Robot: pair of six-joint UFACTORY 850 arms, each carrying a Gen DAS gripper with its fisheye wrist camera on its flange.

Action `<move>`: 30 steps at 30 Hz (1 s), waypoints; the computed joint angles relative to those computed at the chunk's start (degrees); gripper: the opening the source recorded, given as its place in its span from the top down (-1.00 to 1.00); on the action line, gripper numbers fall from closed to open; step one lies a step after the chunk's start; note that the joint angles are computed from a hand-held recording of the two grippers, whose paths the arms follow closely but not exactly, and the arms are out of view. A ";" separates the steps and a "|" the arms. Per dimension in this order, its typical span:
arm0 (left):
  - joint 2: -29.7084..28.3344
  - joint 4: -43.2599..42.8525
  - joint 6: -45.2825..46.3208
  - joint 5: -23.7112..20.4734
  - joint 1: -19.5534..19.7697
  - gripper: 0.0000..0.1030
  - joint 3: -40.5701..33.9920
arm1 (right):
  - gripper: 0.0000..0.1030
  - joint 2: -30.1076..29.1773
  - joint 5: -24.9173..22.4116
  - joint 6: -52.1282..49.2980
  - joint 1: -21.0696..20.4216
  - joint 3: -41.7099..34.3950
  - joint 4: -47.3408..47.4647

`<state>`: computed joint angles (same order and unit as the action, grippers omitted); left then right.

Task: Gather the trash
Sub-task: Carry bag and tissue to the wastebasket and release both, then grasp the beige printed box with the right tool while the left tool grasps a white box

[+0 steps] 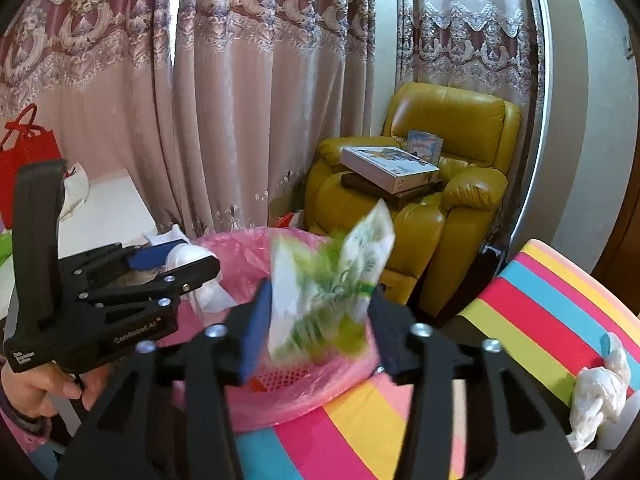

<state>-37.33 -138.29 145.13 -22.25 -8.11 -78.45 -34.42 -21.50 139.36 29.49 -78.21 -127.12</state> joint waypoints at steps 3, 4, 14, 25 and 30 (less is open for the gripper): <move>-0.40 -2.51 2.16 0.99 -0.25 0.02 -0.48 | -0.17 1.07 -0.89 3.61 -0.10 1.58 -2.80; -0.42 -3.52 2.41 1.15 -0.27 -0.19 -0.47 | -0.17 1.41 -1.05 4.70 -0.20 2.08 -3.61; 2.79 -23.39 20.16 -1.88 -2.06 -0.81 4.62 | -0.32 8.55 -6.09 10.64 -0.18 12.64 -6.61; 6.38 -7.29 9.05 -3.71 -9.06 -0.82 9.25 | -0.47 22.57 -17.63 9.07 -1.29 32.78 4.01; 6.31 -3.02 6.38 -3.92 -14.03 -0.82 9.32 | -0.49 29.09 -20.70 8.47 -3.05 40.38 9.26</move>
<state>-31.02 -141.31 151.51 -26.17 -22.14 -69.13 -5.33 -42.19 147.82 26.44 -37.84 -117.86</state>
